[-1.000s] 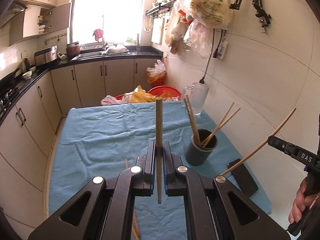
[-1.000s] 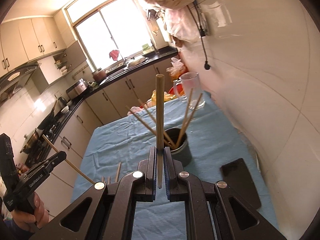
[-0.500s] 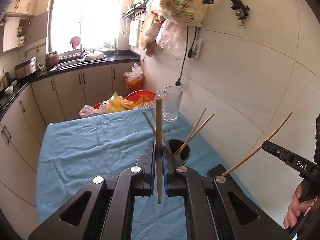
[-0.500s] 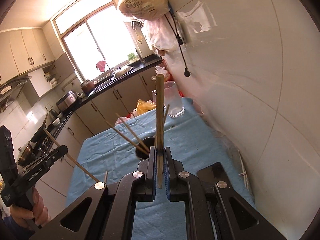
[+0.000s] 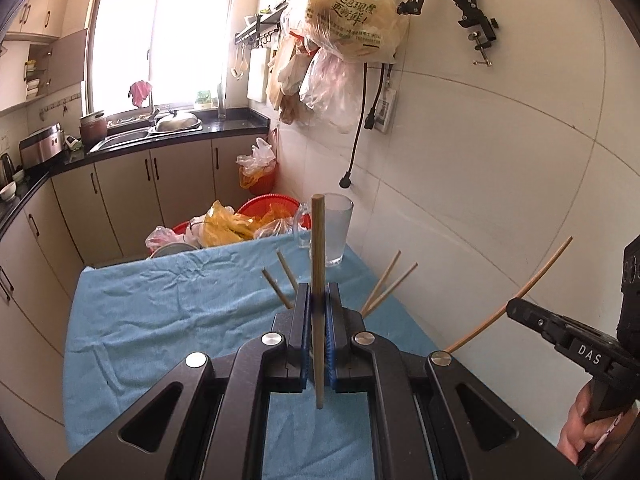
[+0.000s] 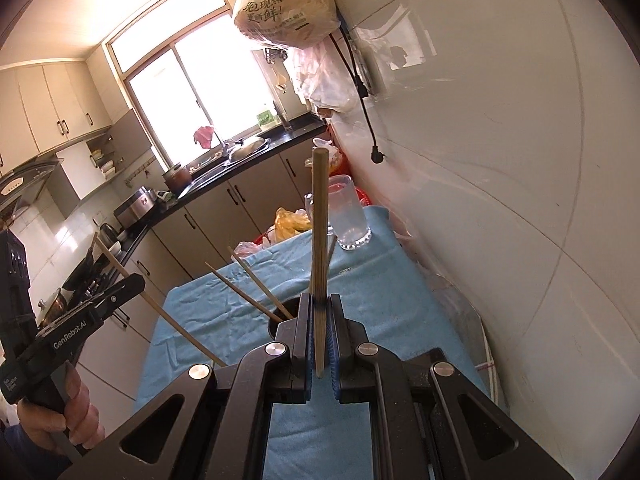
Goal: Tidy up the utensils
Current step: 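Lower the chopstick into the holder cup and open the right tool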
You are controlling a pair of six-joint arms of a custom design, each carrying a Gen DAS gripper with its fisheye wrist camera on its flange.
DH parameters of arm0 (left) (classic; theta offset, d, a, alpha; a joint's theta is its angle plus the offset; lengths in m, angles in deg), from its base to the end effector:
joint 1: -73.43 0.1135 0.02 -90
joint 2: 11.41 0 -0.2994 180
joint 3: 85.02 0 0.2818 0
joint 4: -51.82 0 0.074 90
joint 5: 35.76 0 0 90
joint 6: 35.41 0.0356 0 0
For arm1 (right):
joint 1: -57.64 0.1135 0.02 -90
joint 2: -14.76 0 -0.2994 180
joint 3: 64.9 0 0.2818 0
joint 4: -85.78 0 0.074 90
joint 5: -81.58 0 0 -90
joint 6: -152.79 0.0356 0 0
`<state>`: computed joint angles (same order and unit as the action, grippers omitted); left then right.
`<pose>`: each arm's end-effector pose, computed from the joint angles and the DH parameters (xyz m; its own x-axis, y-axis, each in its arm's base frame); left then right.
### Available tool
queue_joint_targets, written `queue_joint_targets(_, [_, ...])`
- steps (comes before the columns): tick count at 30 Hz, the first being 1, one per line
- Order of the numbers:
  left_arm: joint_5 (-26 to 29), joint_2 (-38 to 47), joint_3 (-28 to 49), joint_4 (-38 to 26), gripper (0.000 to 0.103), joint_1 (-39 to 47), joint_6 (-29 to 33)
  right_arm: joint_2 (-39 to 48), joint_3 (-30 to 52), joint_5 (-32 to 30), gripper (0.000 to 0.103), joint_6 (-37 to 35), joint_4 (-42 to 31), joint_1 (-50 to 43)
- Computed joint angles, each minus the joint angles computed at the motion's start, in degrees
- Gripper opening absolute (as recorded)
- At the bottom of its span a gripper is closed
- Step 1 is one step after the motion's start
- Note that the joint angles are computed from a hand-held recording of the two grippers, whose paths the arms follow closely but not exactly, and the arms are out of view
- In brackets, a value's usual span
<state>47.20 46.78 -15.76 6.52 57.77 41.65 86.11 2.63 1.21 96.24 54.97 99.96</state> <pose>0.2218 -0.0576 0.3605 -0.5660 -0.0721 -0.8212 0.0447 0.9920 -0.1180 0.2223 0.1943 0.3164 -0.6604 0.1337 -0.7389 -0.2373 0.8965 0.3742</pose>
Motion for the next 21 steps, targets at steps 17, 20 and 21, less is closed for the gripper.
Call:
queue_joint_targets(17, [2.46, 12.45, 7.14, 5.51, 0.006, 3.14, -0.86, 13.98, 11.24, -5.92, 0.007, -5.13, 2.93, -3.34])
queue_joint_targets(20, [2.68, 13.92, 7.05, 6.52, 0.006, 3.67, -1.21, 16.00, 12.38, -6.91, 0.007, -5.71, 2.92, -3.82])
queue_joint_targets(21, [2.59, 14.36, 7.17, 6.70, 0.006, 3.69, -1.23, 16.54, 12.59, -7.19, 0.007, -5.79, 2.97, -4.00])
